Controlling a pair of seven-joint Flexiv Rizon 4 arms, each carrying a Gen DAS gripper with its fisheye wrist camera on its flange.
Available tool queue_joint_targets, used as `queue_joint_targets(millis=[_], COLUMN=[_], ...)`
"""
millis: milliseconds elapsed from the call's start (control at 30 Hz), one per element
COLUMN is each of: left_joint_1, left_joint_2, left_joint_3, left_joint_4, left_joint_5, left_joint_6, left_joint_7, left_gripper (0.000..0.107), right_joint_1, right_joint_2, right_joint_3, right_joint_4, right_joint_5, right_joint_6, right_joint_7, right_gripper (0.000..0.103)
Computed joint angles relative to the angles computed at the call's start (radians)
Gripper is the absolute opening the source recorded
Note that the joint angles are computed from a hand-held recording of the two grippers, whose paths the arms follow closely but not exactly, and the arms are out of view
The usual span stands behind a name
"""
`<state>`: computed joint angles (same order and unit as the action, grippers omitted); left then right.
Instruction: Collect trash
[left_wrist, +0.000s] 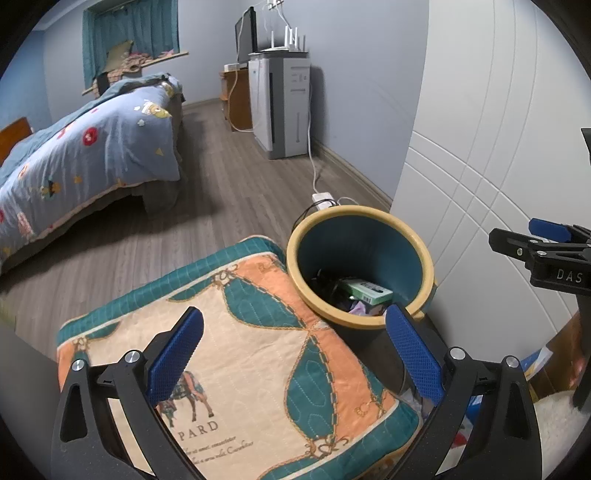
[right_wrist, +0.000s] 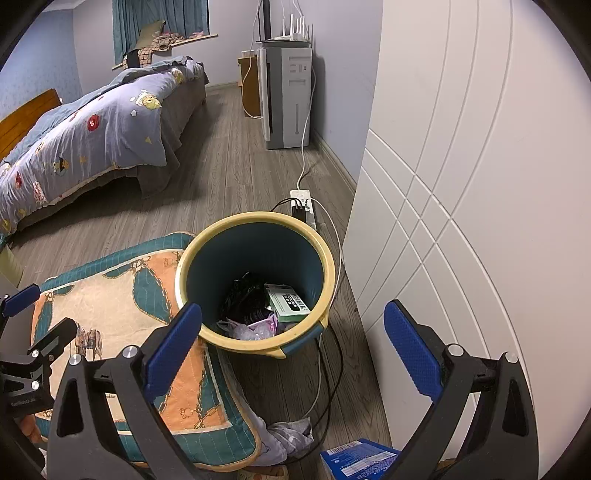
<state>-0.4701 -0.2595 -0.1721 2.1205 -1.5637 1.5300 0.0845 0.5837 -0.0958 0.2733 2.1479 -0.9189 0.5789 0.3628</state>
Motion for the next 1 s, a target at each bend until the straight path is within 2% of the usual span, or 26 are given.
queue_joint_targets(millis=[700, 1000], left_joint_1=[0.0, -0.004], left_joint_2=[0.004, 0.01], left_joint_3=[0.001, 0.01], left_joint_4=[0.003, 0.008], left_joint_5=[-0.002, -0.029], left_joint_6=[-0.008, -0.026], left_joint_7=[0.006, 0.045], left_gripper=[0.098, 0.098], right_joint_1=[-0.005, -0.006], right_joint_2=[-0.004, -0.003], right_joint_3=[-0.003, -0.003], right_joint_4=[0.004, 0.005], right_joint_5=[0.005, 0.006], right_joint_6=[0.014, 0.015], right_joint_7=[-0.006, -0.008], right_gripper=[0.097, 0.097])
